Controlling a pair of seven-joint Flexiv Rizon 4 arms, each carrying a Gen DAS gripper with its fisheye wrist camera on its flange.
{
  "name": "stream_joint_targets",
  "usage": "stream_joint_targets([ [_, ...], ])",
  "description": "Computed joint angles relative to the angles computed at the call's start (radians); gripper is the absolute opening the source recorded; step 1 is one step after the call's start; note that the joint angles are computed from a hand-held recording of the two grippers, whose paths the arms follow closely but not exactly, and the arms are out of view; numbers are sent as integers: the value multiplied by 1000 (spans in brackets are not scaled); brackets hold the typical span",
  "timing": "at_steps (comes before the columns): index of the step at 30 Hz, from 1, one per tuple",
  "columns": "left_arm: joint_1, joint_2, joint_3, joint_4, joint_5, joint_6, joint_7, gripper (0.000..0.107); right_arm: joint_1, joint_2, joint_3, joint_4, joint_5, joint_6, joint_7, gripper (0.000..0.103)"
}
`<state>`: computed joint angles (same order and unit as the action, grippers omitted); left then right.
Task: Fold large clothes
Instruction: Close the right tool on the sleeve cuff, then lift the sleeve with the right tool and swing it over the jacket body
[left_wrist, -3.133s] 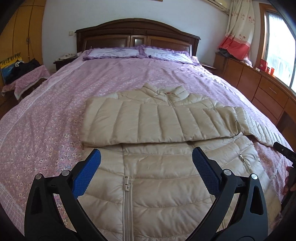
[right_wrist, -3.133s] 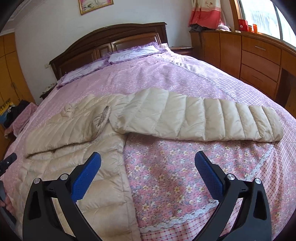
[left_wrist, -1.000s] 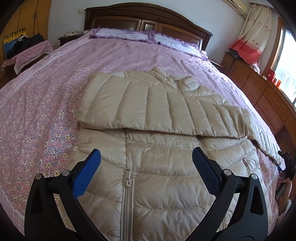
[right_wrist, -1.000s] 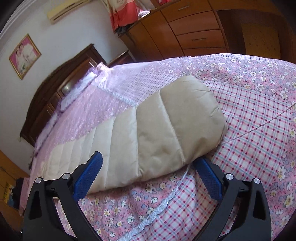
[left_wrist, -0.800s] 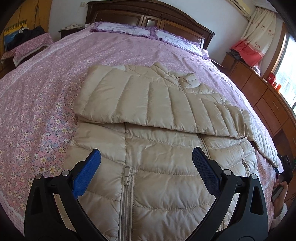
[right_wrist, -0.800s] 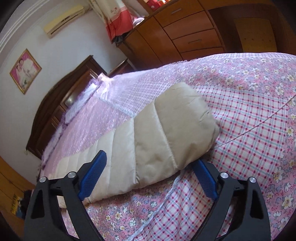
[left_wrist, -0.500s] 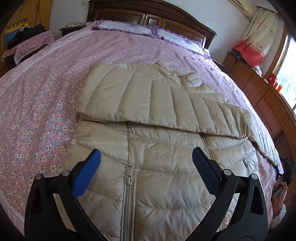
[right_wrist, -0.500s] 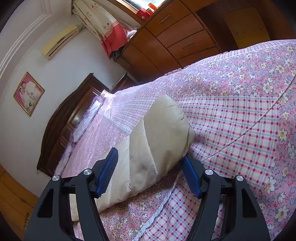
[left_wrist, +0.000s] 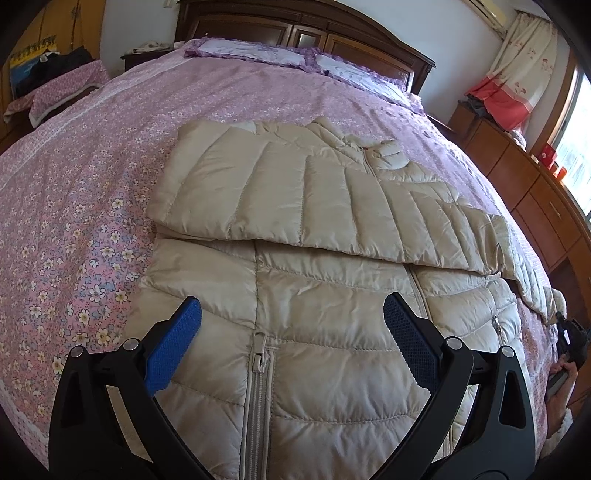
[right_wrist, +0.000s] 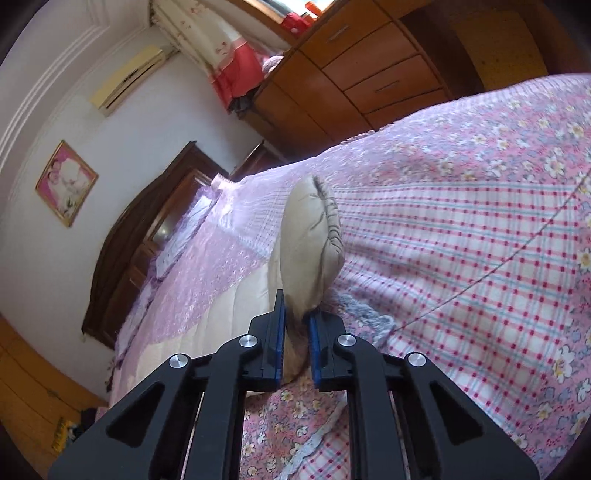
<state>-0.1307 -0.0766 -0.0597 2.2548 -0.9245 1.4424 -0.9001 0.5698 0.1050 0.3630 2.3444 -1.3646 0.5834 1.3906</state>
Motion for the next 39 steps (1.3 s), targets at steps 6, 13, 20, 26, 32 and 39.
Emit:
stream_joint_targets([
  [6, 0, -2, -2, -2, -6, -1, 4, 98, 6, -25, -4, -49, -35, -11, -116, 8],
  [13, -2, -1, -1, -2, -16, -1, 8, 98, 30, -88, -24, -147, -32, -11, -265, 8],
  [20, 3, -2, 1, -6, -31, -8, 15, 98, 39, -170, -79, -274, -218, 76, -316, 8],
  [26, -6, 0, -7, -6, -109, 4, 78, 98, 58, -251, -114, -397, -303, 153, -348, 8],
  [32, -7, -3, -7, -15, -105, 22, 98, 98, 113, -343, -145, -538, -288, 184, -502, 8],
  [39, -15, -7, -5, -37, -167, 10, 158, 98, 214, -445, -194, -697, -226, 168, -685, 8],
])
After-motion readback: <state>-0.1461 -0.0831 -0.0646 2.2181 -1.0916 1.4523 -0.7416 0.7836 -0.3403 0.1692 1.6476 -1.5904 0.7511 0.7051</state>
